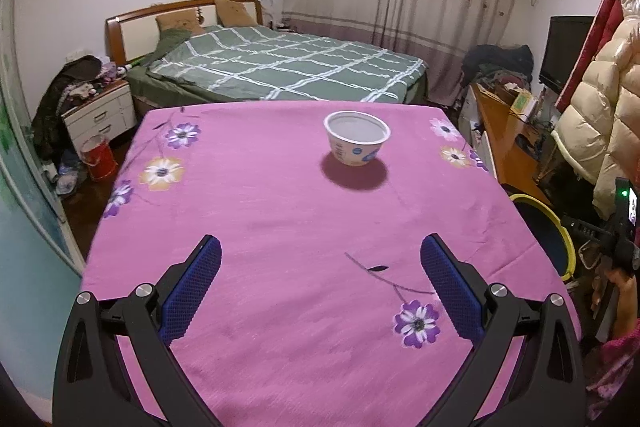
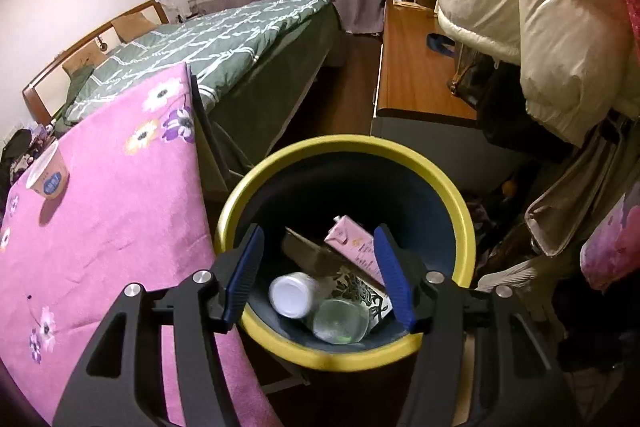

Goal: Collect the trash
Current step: 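Move the left gripper to the white yogurt cup and grasp it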

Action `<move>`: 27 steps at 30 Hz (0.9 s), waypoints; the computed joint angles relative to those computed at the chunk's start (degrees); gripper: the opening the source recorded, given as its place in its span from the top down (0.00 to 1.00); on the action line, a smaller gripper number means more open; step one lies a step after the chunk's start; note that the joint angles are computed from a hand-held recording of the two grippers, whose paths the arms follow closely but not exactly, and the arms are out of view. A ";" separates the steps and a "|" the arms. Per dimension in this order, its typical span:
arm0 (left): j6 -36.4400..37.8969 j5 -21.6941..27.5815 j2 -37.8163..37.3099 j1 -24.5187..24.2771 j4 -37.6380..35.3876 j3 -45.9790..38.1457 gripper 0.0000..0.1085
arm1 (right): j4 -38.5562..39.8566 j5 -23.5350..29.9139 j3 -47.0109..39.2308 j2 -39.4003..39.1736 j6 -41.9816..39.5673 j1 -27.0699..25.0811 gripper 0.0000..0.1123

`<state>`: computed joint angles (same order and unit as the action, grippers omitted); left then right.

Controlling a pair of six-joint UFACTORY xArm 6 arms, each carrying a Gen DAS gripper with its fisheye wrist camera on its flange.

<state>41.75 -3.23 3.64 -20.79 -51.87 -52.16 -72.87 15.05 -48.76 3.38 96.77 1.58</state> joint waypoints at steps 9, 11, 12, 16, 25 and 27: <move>-12.29 10.20 15.19 2.29 13.84 -17.85 0.10 | -3.27 -1.49 0.65 -1.45 3.92 -0.03 0.49; -19.65 12.16 20.28 2.78 21.66 -23.85 0.10 | -3.55 -1.64 0.61 -1.52 4.19 -0.10 0.49; -23.45 12.67 22.26 3.00 25.85 -26.13 0.10 | -3.68 -1.66 0.70 -1.66 4.33 -0.11 0.49; -35.69 17.46 31.93 3.56 39.37 -39.52 0.10 | -3.78 -2.00 0.59 -1.47 4.60 -0.50 0.48; -49.29 30.81 49.13 3.31 50.60 -66.51 0.10 | -2.88 -3.62 -0.55 0.36 3.65 -1.48 0.48; -50.53 33.25 52.45 2.96 50.96 -71.67 0.10 | -2.85 -4.09 -0.99 0.97 3.53 -1.63 0.48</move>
